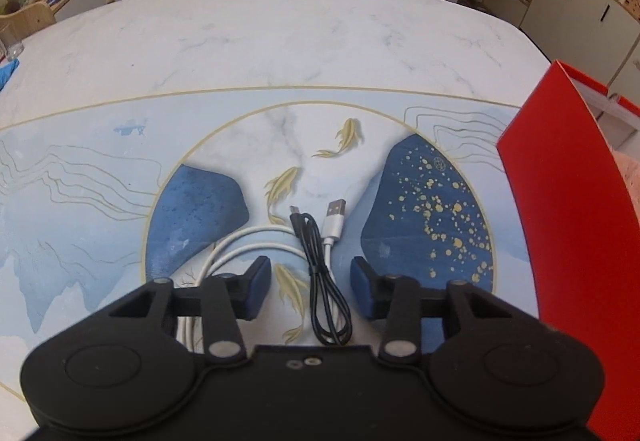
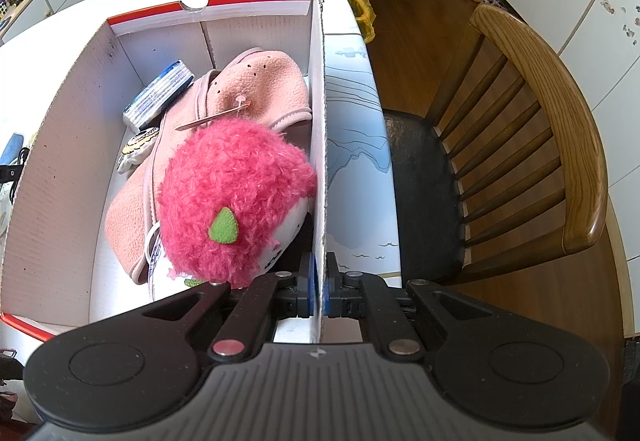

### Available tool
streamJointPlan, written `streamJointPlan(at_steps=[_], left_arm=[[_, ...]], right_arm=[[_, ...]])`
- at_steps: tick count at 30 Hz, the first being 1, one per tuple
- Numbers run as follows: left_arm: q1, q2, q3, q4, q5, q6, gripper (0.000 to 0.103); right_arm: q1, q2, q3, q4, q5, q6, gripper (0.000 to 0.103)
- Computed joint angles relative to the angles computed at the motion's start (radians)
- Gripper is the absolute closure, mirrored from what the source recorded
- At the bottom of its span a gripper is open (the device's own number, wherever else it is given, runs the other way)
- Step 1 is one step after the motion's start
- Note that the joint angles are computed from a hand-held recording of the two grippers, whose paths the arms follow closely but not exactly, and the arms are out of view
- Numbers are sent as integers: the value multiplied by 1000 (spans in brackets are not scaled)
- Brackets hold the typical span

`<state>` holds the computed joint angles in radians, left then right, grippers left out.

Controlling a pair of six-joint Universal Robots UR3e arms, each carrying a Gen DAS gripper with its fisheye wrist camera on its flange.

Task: Organize objects
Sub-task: 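Grasp the black USB cable with the left gripper and lift it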

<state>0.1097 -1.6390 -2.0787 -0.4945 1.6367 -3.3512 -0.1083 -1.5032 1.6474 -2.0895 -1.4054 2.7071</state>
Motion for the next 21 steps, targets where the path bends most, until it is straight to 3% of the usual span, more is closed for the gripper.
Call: streamJointPlan(at_steps=[11, 21], left_arm=[[20, -15, -4, 20, -36, -5, 92], [24, 34, -7, -13, -54, -5, 98]], right_arm=[[-1, -1, 0, 0, -1, -4, 99], [-2, -1, 0, 0, 0, -3, 99]])
